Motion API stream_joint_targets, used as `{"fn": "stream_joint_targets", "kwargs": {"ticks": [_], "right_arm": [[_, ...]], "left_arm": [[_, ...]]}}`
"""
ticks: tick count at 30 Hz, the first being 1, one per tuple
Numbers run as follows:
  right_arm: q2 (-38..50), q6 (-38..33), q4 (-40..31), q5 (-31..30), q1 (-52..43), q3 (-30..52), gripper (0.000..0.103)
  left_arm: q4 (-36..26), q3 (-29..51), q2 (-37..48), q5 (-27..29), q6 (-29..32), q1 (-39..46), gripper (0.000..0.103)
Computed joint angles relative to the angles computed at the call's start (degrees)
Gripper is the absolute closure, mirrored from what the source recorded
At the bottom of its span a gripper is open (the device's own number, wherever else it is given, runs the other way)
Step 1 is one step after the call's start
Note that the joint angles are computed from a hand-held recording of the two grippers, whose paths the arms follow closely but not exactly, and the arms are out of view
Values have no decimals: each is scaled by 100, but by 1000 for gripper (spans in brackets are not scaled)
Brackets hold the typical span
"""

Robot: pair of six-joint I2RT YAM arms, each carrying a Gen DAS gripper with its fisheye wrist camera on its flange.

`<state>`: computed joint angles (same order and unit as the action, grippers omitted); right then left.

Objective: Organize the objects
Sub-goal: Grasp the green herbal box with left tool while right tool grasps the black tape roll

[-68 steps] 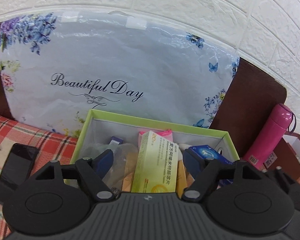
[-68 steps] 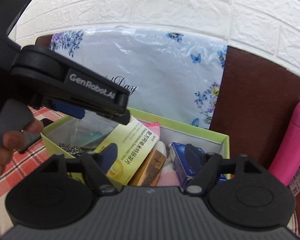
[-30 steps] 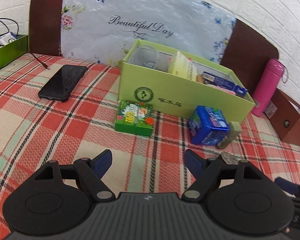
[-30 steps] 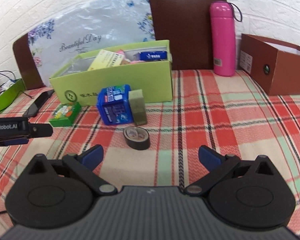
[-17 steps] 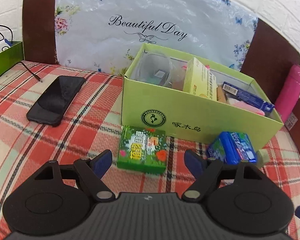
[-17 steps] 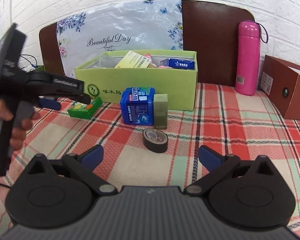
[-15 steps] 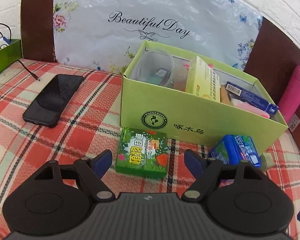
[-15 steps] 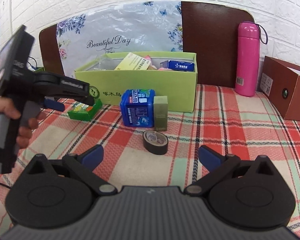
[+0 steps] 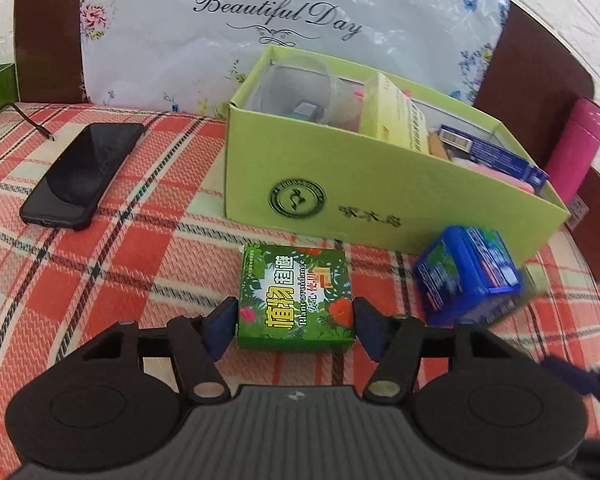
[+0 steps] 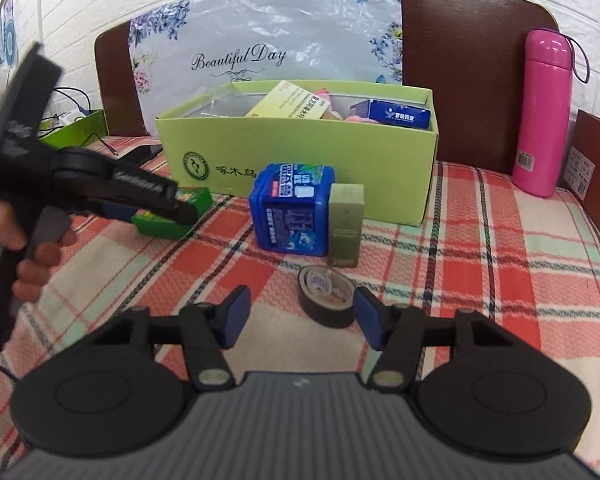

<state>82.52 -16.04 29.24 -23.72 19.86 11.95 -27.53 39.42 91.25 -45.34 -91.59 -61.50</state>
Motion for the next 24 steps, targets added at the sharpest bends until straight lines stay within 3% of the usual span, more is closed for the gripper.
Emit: {"fn": "stream_joint_targets", "kwargs": {"ticks": [5, 7, 9, 12, 17, 24], "right_arm": [[644, -73, 247, 84, 25, 347, 50], [800, -142, 186, -10, -26, 448, 63], [797, -92, 192, -19, -78, 395, 67], [458, -13, -39, -99, -205, 202, 67], [-499, 77, -1128, -416, -423, -31, 67], [-656, -287, -1081, -378, -363, -259, 62]], "left_arm": [[-351, 233, 177, -60, -295, -612, 39], [-501, 386, 301, -69, -384, -829, 39], [-656, 553, 456, -80, -527, -1014, 39], [-980, 872, 749, -74, -689, -1224, 39], [-1266, 1155, 980, -58, -1011, -1489, 39], [-1533, 1331, 1138, -48, -1179, -1398, 33]]}}
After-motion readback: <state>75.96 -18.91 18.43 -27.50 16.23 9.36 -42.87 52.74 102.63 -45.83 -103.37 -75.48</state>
